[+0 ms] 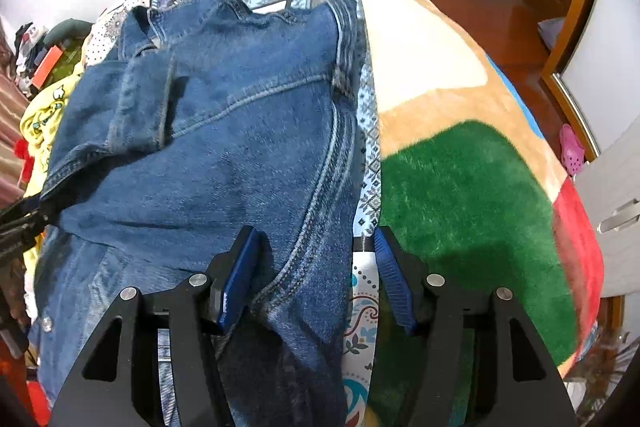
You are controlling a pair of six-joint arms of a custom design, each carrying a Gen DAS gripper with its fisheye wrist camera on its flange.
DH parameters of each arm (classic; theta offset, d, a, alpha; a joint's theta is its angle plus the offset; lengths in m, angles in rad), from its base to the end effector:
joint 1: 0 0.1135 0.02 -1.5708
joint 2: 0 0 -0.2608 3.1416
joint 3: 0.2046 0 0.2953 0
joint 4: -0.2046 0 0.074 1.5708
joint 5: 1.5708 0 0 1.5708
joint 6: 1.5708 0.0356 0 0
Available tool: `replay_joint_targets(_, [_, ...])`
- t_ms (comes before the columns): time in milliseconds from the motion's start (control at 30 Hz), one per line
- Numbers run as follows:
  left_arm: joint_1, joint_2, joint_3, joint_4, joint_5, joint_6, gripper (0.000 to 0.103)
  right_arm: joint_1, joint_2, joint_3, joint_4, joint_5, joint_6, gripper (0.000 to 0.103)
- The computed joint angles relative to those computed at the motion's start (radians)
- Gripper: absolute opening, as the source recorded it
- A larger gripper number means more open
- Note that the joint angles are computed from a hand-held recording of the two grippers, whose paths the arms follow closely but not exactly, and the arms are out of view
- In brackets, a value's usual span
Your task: Fold large clothes
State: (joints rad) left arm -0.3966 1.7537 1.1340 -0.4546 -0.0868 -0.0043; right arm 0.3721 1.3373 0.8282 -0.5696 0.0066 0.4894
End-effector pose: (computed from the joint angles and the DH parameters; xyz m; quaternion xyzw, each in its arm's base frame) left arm 0.3607 -0.1477 0.1546 0.1783 0.9519 -0.0077 0.2489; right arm 0.2732 0.1064 0.1821 0.0577 0.9682 0.0988 0.2227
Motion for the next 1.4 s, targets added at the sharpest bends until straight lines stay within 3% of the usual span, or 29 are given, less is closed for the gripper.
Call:
replay_joint_targets(100, [-0.056, 0.016, 0.038, 0.017, -0.081, 0.061, 0.071, 0.004, -0.041, 0.008, -0.007, 0.026, -0.004, 0.057])
replay_joint_targets(467, [-0.238, 0.253, 0.205, 0.176, -0.326, 0.415, 0.070, 0.018, 0.044, 0.055, 0.018, 0.019, -0.027, 0.059])
replay_joint_targets(533, [-0.249, 0.273, 0.194, 0.251, -0.344, 0.464, 0.052, 0.018, 0.058, 0.054, 0.021, 0.005, -0.023, 0.059])
replay_joint_targets(567, [-0.250, 0.288, 0.201, 0.266, -0.346, 0.476, 0.038, 0.018, 0.059, 0.053, 0.018, -0.001, -0.020, 0.059])
replay_joint_targets(633, [-0.235, 0.303, 0.223, 0.261, -0.330, 0.442, 0.016, 0.019, 0.072, 0.053, 0.017, -0.014, -0.012, 0.059])
replay_joint_targets(667, [-0.220, 0.302, 0.233, 0.252, -0.313, 0.404, 0.010, 0.023, 0.074, 0.052, 0.015, -0.009, -0.010, 0.059])
replay_joint_targets(767, [-0.154, 0.258, 0.250, 0.209, -0.199, 0.258, 0.007, 0.043, 0.086, 0.061, 0.005, 0.025, -0.021, 0.059])
replay_joint_targets(967, [0.111, 0.131, 0.265, 0.106, 0.196, -0.046, 0.008, 0.075, 0.126, 0.083, -0.005, 0.086, -0.039, 0.064])
replay_joint_targets(1033, [0.194, 0.120, 0.253, 0.080, 0.355, -0.123, 0.011, 0.088, 0.131, 0.074, 0.020, 0.103, -0.056, 0.076])
replay_joint_targets(1100, [0.257, 0.127, 0.236, 0.055, 0.485, -0.177, 0.012, 0.099, 0.151, 0.080, 0.030, 0.115, -0.053, 0.081])
replay_joint_targets(1200, [0.289, 0.118, 0.178, 0.041, 0.498, -0.152, 0.012, 0.123, 0.175, 0.101, 0.011, 0.161, -0.057, 0.081])
replay_joint_targets(1233, [0.306, 0.117, 0.163, 0.044, 0.514, -0.153, 0.017, 0.120, 0.174, 0.099, 0.012, 0.158, -0.057, 0.081])
replay_joint_targets(1333, [0.386, 0.125, 0.102, 0.066, 0.647, -0.209, 0.027, 0.105, 0.169, 0.090, 0.019, 0.131, -0.061, 0.081])
replay_joint_targets(1400, [0.424, 0.124, 0.064, 0.076, 0.678, -0.232, 0.028, 0.103, 0.174, 0.095, 0.014, 0.129, -0.062, 0.081])
